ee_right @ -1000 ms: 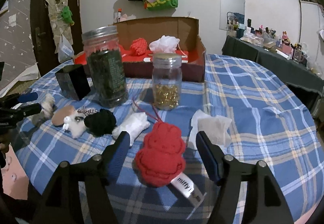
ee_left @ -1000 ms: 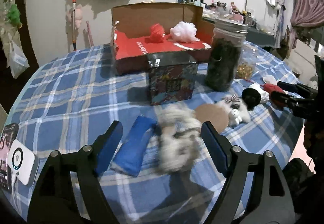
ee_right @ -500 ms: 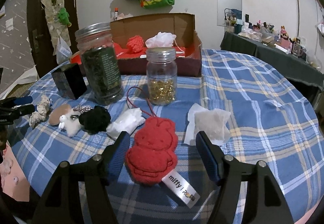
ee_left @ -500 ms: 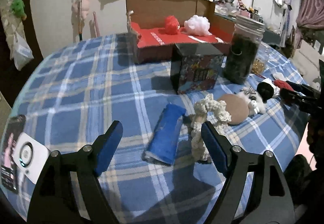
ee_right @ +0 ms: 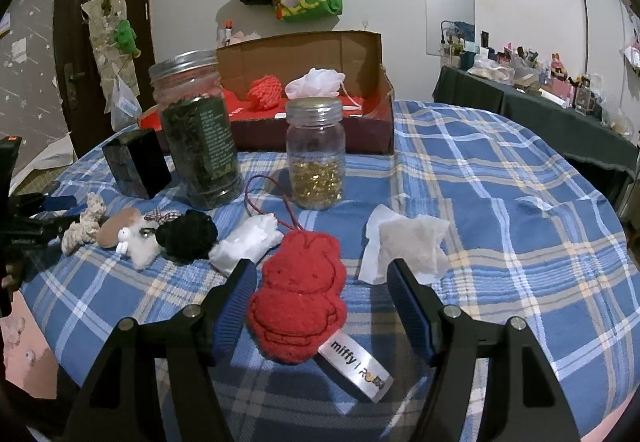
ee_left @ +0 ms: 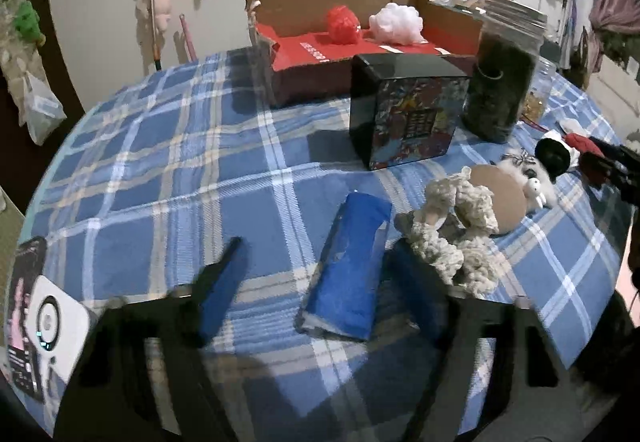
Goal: Organize soft objects
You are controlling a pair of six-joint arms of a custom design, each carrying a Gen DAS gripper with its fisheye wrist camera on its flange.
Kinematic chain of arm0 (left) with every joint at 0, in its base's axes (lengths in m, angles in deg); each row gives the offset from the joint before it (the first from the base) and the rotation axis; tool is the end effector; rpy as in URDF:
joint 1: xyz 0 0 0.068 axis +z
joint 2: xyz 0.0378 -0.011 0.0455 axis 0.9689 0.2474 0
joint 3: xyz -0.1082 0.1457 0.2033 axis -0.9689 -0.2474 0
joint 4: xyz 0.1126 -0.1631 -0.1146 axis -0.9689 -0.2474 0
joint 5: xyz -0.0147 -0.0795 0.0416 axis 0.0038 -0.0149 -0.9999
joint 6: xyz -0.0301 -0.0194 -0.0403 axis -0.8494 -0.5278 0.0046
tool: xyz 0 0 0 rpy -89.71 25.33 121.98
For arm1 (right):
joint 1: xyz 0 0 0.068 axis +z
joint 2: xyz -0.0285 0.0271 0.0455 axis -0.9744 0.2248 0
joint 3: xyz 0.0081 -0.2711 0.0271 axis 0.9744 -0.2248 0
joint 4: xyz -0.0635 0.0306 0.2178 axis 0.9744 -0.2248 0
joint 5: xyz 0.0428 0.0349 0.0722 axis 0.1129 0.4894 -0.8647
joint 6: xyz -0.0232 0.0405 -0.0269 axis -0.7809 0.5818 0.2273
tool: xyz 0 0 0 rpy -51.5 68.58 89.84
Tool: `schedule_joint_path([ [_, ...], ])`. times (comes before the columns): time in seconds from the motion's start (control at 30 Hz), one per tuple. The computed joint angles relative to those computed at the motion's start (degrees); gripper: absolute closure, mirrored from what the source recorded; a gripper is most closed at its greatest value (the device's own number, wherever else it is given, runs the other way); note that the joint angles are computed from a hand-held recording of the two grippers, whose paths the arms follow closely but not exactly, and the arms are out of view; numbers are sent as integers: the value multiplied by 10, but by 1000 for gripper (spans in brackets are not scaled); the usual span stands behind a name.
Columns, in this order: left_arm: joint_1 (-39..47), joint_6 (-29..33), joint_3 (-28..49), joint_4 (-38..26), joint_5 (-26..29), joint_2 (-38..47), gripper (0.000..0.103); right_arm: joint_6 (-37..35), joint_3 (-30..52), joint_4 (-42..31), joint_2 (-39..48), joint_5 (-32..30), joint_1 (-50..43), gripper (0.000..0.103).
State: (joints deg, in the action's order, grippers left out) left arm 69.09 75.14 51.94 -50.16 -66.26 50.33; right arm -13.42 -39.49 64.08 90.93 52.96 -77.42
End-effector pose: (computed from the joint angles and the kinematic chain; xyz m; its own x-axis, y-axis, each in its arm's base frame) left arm 0.3294 -0.0420 0.1823 -0.6929 0.2474 -0.6773 0.3066 0.9512 0.0339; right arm 0.2951 0.0041 0.1580 -0.5822 -0.0491 -0.8115 -0.1667 0.9842 0.0601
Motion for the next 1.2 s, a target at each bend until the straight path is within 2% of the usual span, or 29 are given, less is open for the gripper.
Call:
schedule_joint_path([
  [0.07,-5,3,-5,6,7,-2,65,-6,3,-1,11,4,7,36],
  [0.1,-11,10,-11,13,6,-5,76,-8,3,0,15,2,9,43],
  [0.13,-18,15,-18,22,2,-8,80,-10,0,6,17,-3,13,58],
  [0.17,-28,17,-27,34,-13,-12,80,-12,-3,11,16,-6,16,67],
  [0.3,-35,5,-38,29,-13,-42,81,-1,-25,41,-6,19,21,67],
  [0.47,-53,-18,-46,22,-14,-116,81,28,-36,36,-73,-15,-6,67],
  [0.57,-88,-29,-42,26,-16,-133,81,36,-38,36,-97,-23,4,67],
  [0.8,-174,-81,-6,50,-2,-72,81,57,-48,66,-91,-5,64,67],
  [1.2,-213,-131,18,74,4,3,81,73,-36,79,-31,-15,88,67],
])
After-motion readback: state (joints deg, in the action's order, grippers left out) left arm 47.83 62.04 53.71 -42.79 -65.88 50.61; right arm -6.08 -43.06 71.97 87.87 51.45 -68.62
